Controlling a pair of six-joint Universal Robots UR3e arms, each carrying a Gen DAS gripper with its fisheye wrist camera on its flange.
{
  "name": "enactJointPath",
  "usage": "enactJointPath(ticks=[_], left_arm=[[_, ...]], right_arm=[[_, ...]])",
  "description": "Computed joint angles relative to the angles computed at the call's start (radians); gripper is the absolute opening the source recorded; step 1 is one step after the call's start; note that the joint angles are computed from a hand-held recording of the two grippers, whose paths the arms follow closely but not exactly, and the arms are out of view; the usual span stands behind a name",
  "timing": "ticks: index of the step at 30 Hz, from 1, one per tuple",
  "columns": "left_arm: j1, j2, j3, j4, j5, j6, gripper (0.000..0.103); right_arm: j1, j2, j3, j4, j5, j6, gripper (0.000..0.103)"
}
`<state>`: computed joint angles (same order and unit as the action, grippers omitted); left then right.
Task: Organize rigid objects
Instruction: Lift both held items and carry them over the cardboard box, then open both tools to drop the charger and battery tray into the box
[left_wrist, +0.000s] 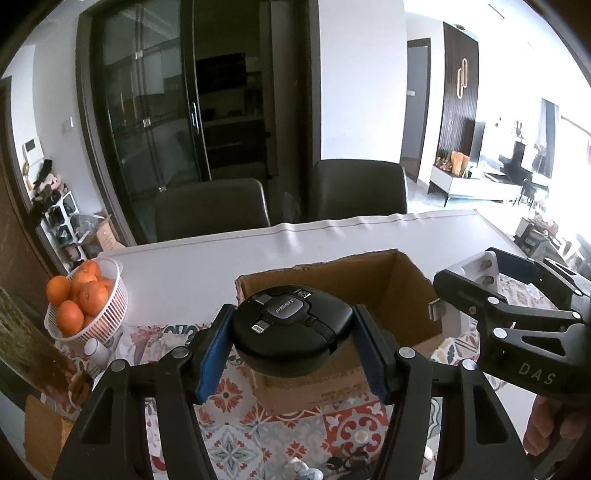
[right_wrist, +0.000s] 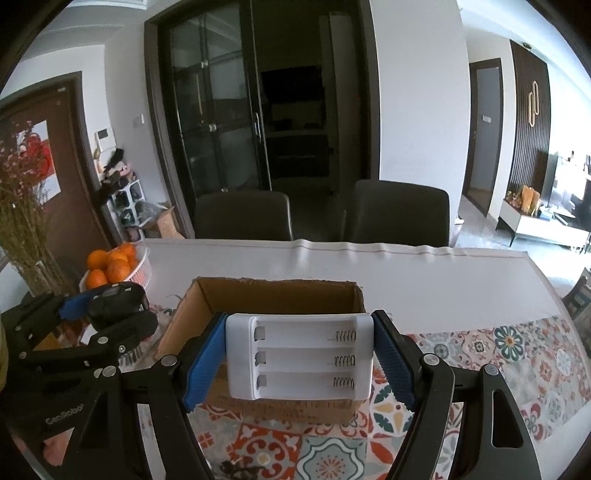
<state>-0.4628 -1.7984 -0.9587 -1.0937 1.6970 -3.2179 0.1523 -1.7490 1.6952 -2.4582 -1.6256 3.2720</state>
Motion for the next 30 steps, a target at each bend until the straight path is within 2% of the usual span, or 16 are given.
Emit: enactJointPath(ticks=[6,16,23,25,28,30], left_arm=[[0.029,-0.093,0.128,-0.082,-0.034,0.002,0.062],[0.063,-0.243,0.343,-0.249,-0.110,-0.024,0.062],[0.065,-0.308,0.437,-0.327,-0.112,-0.030,0.062],[0.068,-0.300,0.422,-0.316,-0.118,-0.034,0.063],[0.058,-0.292,0.413,-0.298,-0.093,-0.032,0.070],[0.048,-0.272,0.386,-0.276,-0.069,-0.034,0.071]], right_arm=[[-0.061,0.078,-0.089,0.086,0.086,-0.025,0.077],[-0.112,0.169,-0.161,0.170,0.156,-0.022,0.077],[-0.130,0.218,-0.193,0.205,0.184,-0.012,0.077],[-0.137,0.219,-0.192,0.211,0.199,-0.011,0.077],[-0.142,0.217,-0.196,0.223,0.197,-0.010,0.078],[-0.139,0.210,-0.195,0.229,0.185,-0.010,0.078]])
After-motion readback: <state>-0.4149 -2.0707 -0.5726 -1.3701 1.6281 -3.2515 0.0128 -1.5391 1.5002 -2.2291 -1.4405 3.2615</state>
